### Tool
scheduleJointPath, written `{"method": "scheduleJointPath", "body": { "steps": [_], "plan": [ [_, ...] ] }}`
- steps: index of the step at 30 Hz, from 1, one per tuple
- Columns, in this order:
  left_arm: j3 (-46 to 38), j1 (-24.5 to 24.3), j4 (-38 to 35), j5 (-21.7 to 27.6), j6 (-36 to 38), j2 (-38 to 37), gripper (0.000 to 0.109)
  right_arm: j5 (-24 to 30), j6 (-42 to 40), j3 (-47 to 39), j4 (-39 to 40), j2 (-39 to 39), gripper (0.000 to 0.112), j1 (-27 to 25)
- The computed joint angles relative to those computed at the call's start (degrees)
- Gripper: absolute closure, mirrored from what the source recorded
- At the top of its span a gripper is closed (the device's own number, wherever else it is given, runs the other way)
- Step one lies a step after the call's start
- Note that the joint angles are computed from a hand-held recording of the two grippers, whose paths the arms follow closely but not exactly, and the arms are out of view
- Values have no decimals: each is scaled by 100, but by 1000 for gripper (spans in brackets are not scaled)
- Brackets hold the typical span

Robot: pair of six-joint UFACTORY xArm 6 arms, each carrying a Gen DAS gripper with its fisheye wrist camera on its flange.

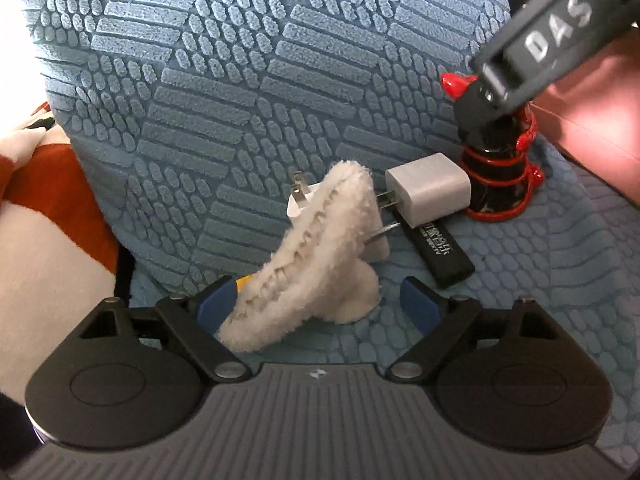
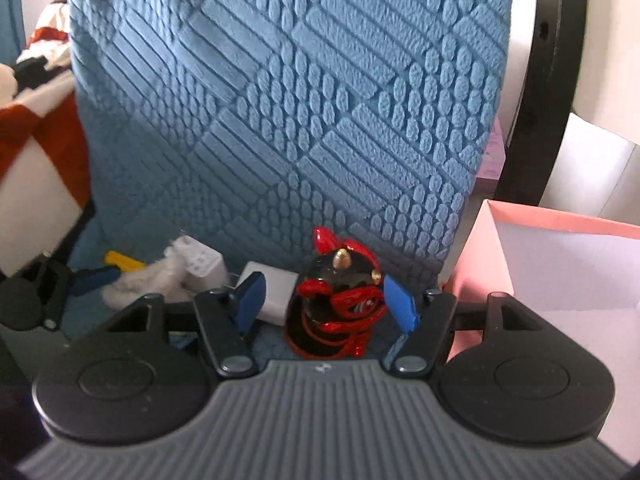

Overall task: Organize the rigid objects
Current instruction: 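Move the right tool to the red devil figurine and close on it, then lift the red devil figurine with the right tool while the left tool grasps the white fluffy toy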

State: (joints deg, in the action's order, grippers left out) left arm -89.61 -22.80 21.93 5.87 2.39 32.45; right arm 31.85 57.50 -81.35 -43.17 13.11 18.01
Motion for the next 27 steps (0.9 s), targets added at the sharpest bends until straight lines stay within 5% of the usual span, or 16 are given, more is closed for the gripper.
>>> {"method": "scheduleJointPath", "body": {
  "steps": [4,10,14,21,27],
  "plan": [
    [-148,-15,-820,99,556,126,22,320,-59,-323,-173,311,45,81],
    [-142,51,-446,-31,256,159,31,749,-81,-584,-311,659,45,125],
    [-125,21,-296,-8,78,145,33,560,-17,-419,-310,596,51,62],
    [321,-174,-2791,307,1752,-422,48,576,-234,32,-126,70,51,141],
    [669,-174,-4528,824,2410,-972,48,516,-275,767,-102,-740,52,318]
  ]
}}
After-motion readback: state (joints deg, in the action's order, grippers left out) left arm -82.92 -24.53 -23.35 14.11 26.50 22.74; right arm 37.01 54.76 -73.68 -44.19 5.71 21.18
